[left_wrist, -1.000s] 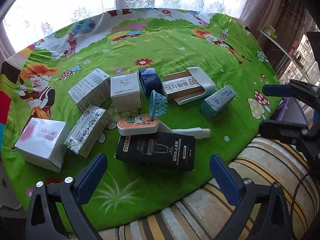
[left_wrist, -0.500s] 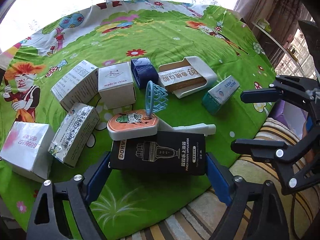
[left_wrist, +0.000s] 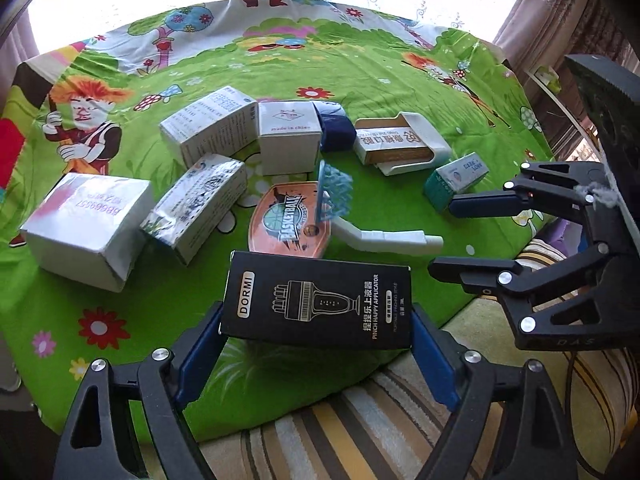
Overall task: Organize rigid objects
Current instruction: 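Grasp the black DORMI box with the left tool, then grasp the white handle of the blue-mesh brush with the right tool while the left tool holds the black box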
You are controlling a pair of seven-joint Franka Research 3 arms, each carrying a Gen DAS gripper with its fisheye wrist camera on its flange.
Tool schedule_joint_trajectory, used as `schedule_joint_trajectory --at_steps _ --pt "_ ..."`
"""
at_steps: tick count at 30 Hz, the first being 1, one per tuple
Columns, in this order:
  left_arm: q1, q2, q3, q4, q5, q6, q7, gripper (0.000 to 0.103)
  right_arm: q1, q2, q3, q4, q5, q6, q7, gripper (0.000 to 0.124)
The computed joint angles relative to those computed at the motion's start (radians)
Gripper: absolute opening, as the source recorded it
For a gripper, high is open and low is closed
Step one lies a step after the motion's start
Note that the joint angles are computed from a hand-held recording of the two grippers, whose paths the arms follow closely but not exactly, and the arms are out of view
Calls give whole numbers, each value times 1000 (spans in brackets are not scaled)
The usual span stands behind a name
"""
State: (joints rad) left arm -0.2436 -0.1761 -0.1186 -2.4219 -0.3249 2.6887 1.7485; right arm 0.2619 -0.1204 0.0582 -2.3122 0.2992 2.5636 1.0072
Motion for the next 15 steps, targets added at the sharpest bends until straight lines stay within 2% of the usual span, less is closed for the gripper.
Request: schedule_joint_trajectory --at_steps 4,8,11,15 --pt "15 -48 -6 -51 40 19 -73 87 6 27 3 24 3 -18 -2 52" --pt "0 -82 11 -87 49 40 -105 87 9 60 8 51 -13 -40 9 50" --pt "-10 -97 17 -104 63 49 -126 87 9 82 7 69 -13 -50 15 43" --pt "-17 -111 24 -115 80 52 -151 87 8 95 5 84 11 -56 5 23"
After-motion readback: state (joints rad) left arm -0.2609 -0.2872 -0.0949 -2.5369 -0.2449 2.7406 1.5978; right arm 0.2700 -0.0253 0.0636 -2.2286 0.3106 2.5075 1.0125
